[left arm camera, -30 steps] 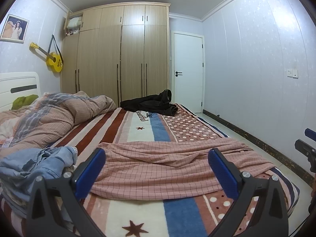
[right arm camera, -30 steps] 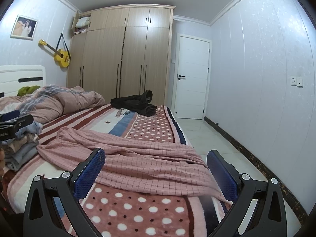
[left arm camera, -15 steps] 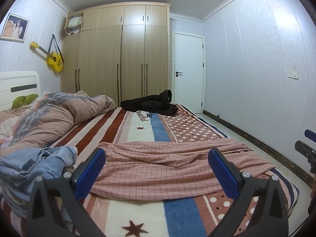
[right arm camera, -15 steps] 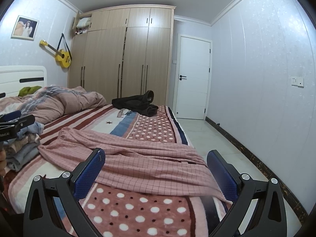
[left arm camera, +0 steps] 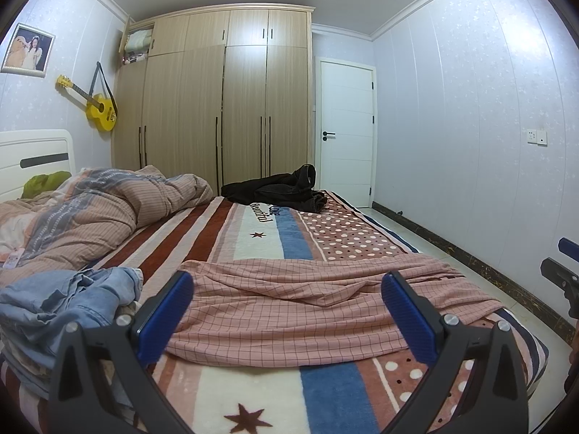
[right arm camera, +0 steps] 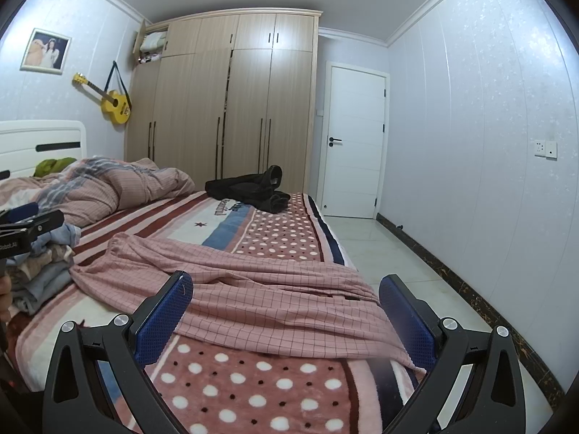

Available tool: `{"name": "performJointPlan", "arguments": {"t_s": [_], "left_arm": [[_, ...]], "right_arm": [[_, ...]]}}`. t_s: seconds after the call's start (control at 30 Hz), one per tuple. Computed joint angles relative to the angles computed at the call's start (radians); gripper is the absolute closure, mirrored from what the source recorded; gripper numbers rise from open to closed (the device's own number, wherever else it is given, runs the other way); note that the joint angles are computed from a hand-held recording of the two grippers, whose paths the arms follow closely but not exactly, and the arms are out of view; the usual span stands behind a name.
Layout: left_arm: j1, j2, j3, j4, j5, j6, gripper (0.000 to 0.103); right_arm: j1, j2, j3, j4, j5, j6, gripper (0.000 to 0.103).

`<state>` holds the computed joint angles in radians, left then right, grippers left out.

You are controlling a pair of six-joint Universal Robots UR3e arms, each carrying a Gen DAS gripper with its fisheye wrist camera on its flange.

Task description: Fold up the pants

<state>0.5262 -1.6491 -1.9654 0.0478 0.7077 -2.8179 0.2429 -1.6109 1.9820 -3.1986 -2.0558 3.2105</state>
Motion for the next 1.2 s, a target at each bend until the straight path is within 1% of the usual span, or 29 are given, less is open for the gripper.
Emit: {"name": "performJointPlan", "arguments": {"t_s": [0.5, 0.67, 0.77, 0.83, 0.87, 0.93, 1.0, 1.07, 1.17, 1.2], "left_arm": [[0.005, -0.005, 0.004, -0.001, -0.003, 0.002, 0.001], [-0.005, -0.027, 0.015, 0.000, 0.016, 0.004, 0.001], [-0.015, -0.054, 0.032, -0.017, 0.014, 0.009, 0.001], [-0.027, -0.079, 0.055, -0.054, 0.023, 0.011, 0.001], [-0.034, -0.095, 0.069, -0.067, 0.032, 0.011, 0.001], [-0.044, -0.133, 0.094, -0.095, 0.046, 0.022, 0.001], [-0.053, -0.179, 0.125, -0.133, 0.053, 0.044, 0.001], [-0.071, -0.233, 0.178, -0.207, 0.088, 0.064, 0.001], [-0.113, -0.349, 0.301, -0.328, 0.198, 0.033, 0.001], [-0.121, -0.379, 0.329, -0.345, 0.226, 0.015, 0.001]], "right_arm": [[0.005, 0.010, -0.003, -0.002, -0.012, 0.006, 0.000], [-0.025, 0.010, 0.026, -0.035, 0.023, 0.013, 0.000], [-0.023, 0.042, 0.022, -0.060, -0.003, 0.014, 0.000], [-0.020, 0.072, 0.009, -0.057, -0.040, 0.028, 0.000], [-0.029, 0.080, 0.012, -0.056, -0.037, 0.036, 0.000], [-0.073, 0.076, 0.039, -0.060, 0.027, 0.037, 0.000], [-0.110, 0.093, 0.059, -0.074, 0.067, 0.041, 0.000], [-0.152, 0.105, 0.079, -0.077, 0.118, 0.047, 0.000], [-0.224, 0.120, 0.114, -0.082, 0.211, 0.054, 0.000], [-0.248, 0.135, 0.121, -0.086, 0.240, 0.054, 0.000]]}}
